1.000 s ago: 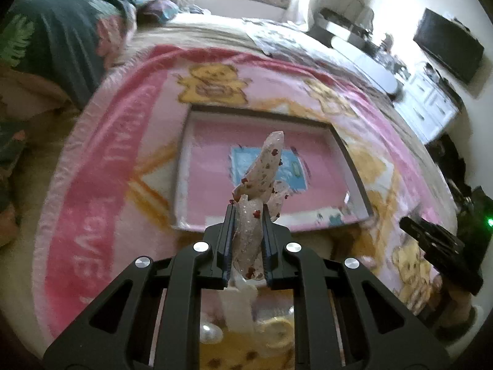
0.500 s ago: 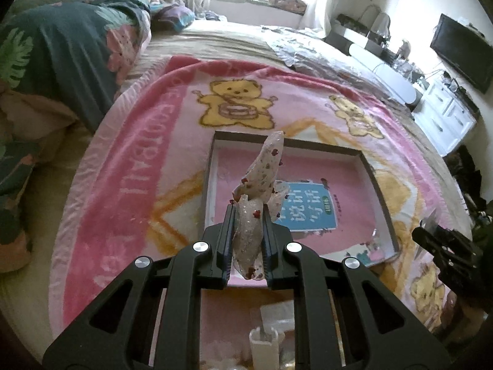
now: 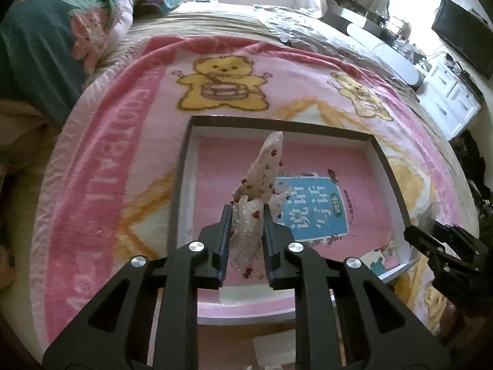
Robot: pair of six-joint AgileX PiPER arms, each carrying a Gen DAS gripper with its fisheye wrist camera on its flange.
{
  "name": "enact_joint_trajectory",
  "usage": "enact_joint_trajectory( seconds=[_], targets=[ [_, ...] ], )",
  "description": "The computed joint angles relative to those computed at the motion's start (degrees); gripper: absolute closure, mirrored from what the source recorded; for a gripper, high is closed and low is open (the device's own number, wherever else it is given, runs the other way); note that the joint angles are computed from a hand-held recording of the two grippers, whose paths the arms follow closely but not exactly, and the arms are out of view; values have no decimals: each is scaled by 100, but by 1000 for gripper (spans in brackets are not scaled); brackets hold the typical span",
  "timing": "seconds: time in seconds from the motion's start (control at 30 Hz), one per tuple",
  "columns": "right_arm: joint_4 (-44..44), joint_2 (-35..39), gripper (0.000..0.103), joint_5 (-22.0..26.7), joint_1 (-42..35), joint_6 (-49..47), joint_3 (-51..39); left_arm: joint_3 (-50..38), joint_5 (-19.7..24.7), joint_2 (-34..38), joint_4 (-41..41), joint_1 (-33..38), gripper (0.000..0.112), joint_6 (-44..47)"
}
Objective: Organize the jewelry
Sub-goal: 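Drop the bow in the box with the left tool while the right drops the card, then withdraw both tools from the box back toward the remaining jewelry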
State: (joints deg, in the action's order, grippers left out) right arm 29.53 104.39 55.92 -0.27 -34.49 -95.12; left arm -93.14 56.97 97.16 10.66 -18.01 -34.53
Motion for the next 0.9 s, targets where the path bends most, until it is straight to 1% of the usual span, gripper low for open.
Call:
enact_joint_trajectory(
  seconds=[0.07, 0.2, 0.27, 0.3, 0.33, 0.4, 0.47, 0.53, 0.57, 0.63, 0.7, 0.77, 0.83, 0.9],
  targets=[
    [-68, 65, 59, -31, 14, 40, 6, -26, -9, 60, -4, 0, 98, 23],
    [-130, 155, 58, -65, 11, 106, 36, 4, -36, 82, 66, -22, 79, 16],
    [-168, 191, 58, -64, 17, 143, 35, 8, -20, 69, 130, -62, 75, -4],
    [-179, 203, 58, -58, 20, 158, 34, 12, -15, 62, 145, -65, 70, -2],
    [-189, 216, 58, -46, 21, 173, 42, 38, -8, 33, 189, -86, 63, -22],
    [-209, 217, 57, -44, 31, 189, 64, 73, 17, -17, 280, -117, 57, -87],
    [-203, 187, 55, -58, 29, 176, 122, 128, 34, -104, 313, -153, 54, -140],
    [-201, 136, 47, -106, 34, 177, 182, 207, 43, -219, 385, -212, 46, -218],
    [-149, 73, 44, -138, 17, 125, 256, 238, 68, -279, 451, -260, 44, -268],
    [-49, -80, 33, -213, -26, 38, 409, 298, 105, -385, 554, -340, 37, -348],
    [85, -227, 27, -252, -101, -52, 535, 364, 135, -494, 617, -407, 34, -417],
    [314, -380, 23, -160, -237, -166, 638, 437, 188, -636, 648, -474, 32, -512],
    [584, -605, 14, -133, -413, -323, 836, 494, 223, -764, 682, -537, 28, -586],
    [823, -833, 11, -92, -593, -469, 1010, 556, 267, -913, 767, -640, 24, -698]
  ],
)
